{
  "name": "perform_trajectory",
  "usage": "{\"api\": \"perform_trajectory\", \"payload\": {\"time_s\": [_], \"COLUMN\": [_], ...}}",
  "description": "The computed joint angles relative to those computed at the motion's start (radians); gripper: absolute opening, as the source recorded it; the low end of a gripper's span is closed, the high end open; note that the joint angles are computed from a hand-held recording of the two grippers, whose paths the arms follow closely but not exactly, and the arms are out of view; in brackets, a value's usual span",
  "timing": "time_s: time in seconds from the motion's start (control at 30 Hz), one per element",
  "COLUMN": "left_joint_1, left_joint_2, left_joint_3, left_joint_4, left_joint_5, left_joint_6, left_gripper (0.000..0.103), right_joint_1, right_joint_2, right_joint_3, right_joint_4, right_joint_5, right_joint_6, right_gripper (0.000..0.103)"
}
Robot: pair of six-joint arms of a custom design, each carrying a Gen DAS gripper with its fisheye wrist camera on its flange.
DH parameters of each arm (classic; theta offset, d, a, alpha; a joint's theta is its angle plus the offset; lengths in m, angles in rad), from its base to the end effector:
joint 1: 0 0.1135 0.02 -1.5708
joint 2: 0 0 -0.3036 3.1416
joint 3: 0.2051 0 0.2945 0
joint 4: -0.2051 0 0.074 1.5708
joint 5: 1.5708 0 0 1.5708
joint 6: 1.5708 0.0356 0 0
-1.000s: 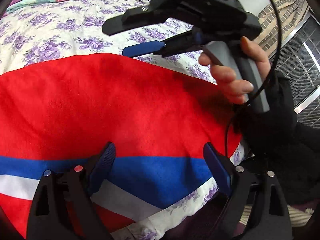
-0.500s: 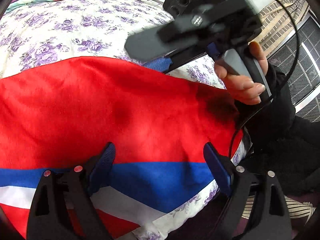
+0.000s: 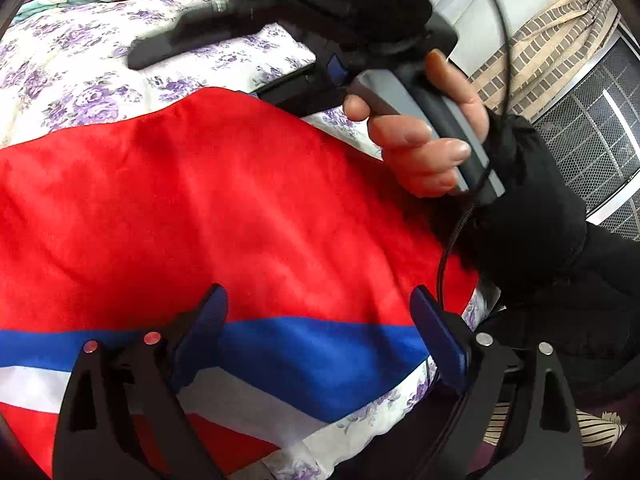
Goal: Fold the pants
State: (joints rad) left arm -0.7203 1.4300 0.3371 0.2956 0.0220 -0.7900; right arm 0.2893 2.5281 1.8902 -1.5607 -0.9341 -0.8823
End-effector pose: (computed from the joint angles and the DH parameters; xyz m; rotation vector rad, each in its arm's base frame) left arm 0.1797 -0.1588 0.1072 -0.0759 2.4976 -0.7175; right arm 0.4516 0.1643 0.0878 1.0227 -2.2685 -1.4172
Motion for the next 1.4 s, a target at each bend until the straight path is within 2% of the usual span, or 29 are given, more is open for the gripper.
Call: {"api": "perform_trajectory", "payload": {"time_s": [0.1, 0.3, 0.37, 0.43, 0.47, 0.5, 0.53, 0.57, 0.6, 0.7, 0.73, 0.77, 0.83, 0.87, 0.93, 0.97, 1.03, 1.07, 1.1, 1.13, 1.2, 1.3, 1.4], "left_joint_1": [-0.018, -0.009, -0.012, -0.013, -0.014, -0.019, -0.021, -0.023, -0.028, -0.042, -0.056, -0.067, -0.095, -0.105, -0.121, -0.127, -0.139, -0.144, -0.146, -0.146, -0.146, -0.179, -0.222], "left_joint_2": [0.021, 0.004, 0.005, 0.005, 0.007, 0.008, 0.007, 0.006, 0.001, -0.019, -0.029, -0.033, -0.040, -0.041, -0.042, -0.044, -0.053, -0.060, -0.062, -0.061, -0.045, -0.028, -0.037], "left_joint_3": [0.003, -0.004, -0.005, -0.004, -0.005, -0.004, -0.007, -0.006, -0.005, -0.001, 0.003, 0.005, 0.008, 0.008, 0.014, 0.016, 0.015, 0.014, 0.016, 0.012, 0.027, 0.054, 0.065], "left_joint_4": [0.018, 0.013, 0.013, 0.012, 0.013, 0.011, 0.013, 0.010, 0.004, -0.034, -0.060, -0.075, -0.106, -0.111, -0.126, -0.131, -0.135, -0.135, -0.133, -0.121, -0.113, -0.111, -0.112], "left_joint_5": [-0.013, -0.007, -0.013, -0.013, -0.013, -0.019, -0.022, -0.025, -0.030, -0.043, -0.054, -0.063, -0.089, -0.098, -0.119, -0.125, -0.139, -0.143, -0.144, -0.140, -0.131, -0.162, -0.208], "left_joint_6": [-0.013, -0.008, -0.011, -0.012, -0.013, -0.014, -0.014, -0.016, -0.021, -0.030, -0.035, -0.039, -0.048, -0.052, -0.063, -0.068, -0.079, -0.083, -0.086, -0.086, -0.076, -0.053, -0.053], "left_gripper": [0.090, 0.090, 0.090, 0.090, 0.090, 0.090, 0.090, 0.090, 0.090, 0.090, 0.090, 0.090, 0.090, 0.090, 0.090, 0.090, 0.090, 0.091, 0.091, 0.092, 0.092, 0.092, 0.092], "right_joint_1": [-0.009, -0.044, -0.056, -0.074, -0.078, -0.103, -0.129, -0.150, -0.164, -0.165, -0.153, -0.133, -0.100, -0.095, -0.141, -0.163, -0.235, -0.278, -0.350, -0.423, -0.595, -0.854, -1.078], "right_joint_2": [-0.025, -0.069, -0.101, -0.153, -0.222, -0.282, -0.300, -0.321, -0.356, -0.452, -0.484, -0.519, -0.519, -0.494, -0.439, -0.461, -0.575, -0.637, -0.715, -0.777, -0.860, -0.869, -0.781], "right_joint_3": [-0.037, -0.068, -0.103, -0.161, -0.251, -0.313, -0.325, -0.336, -0.359, -0.467, -0.522, -0.587, -0.683, -0.692, -0.671, -0.685, -0.772, -0.818, -0.879, -0.928, -0.997, -1.009, -0.953], "right_joint_4": [0.059, 0.148, 0.211, 0.307, 0.458, 0.604, 0.652, 0.672, 0.662, 0.549, 0.558, 0.605, 0.767, 0.813, 0.826, 0.829, 0.865, 0.886, 0.918, 0.957, 0.992, 0.930, 0.892], "right_joint_5": [0.016, 0.051, 0.068, 0.095, 0.110, 0.126, 0.107, 0.094, 0.083, 0.070, 0.088, 0.120, 0.264, 0.304, 0.230, 0.209, 0.115, 0.073, 0.025, -0.007, -0.070, -0.099, -0.096], "right_joint_6": [0.002, 0.049, 0.085, 0.125, 0.206, 0.301, 0.357, 0.379, 0.348, 0.161, 0.133, 0.152, 0.291, 0.336, 0.357, 0.371, 0.322, 0.292, 0.257, 0.247, 0.193, 0.094, 0.071], "right_gripper": [0.032, 0.019, 0.011, 0.013, 0.017, 0.017, 0.017, 0.017, 0.017, 0.017, 0.017, 0.016, 0.015, 0.000, 0.000, 0.007, 0.011, 0.026, 0.047, 0.055, 0.057, 0.057, 0.057]}}
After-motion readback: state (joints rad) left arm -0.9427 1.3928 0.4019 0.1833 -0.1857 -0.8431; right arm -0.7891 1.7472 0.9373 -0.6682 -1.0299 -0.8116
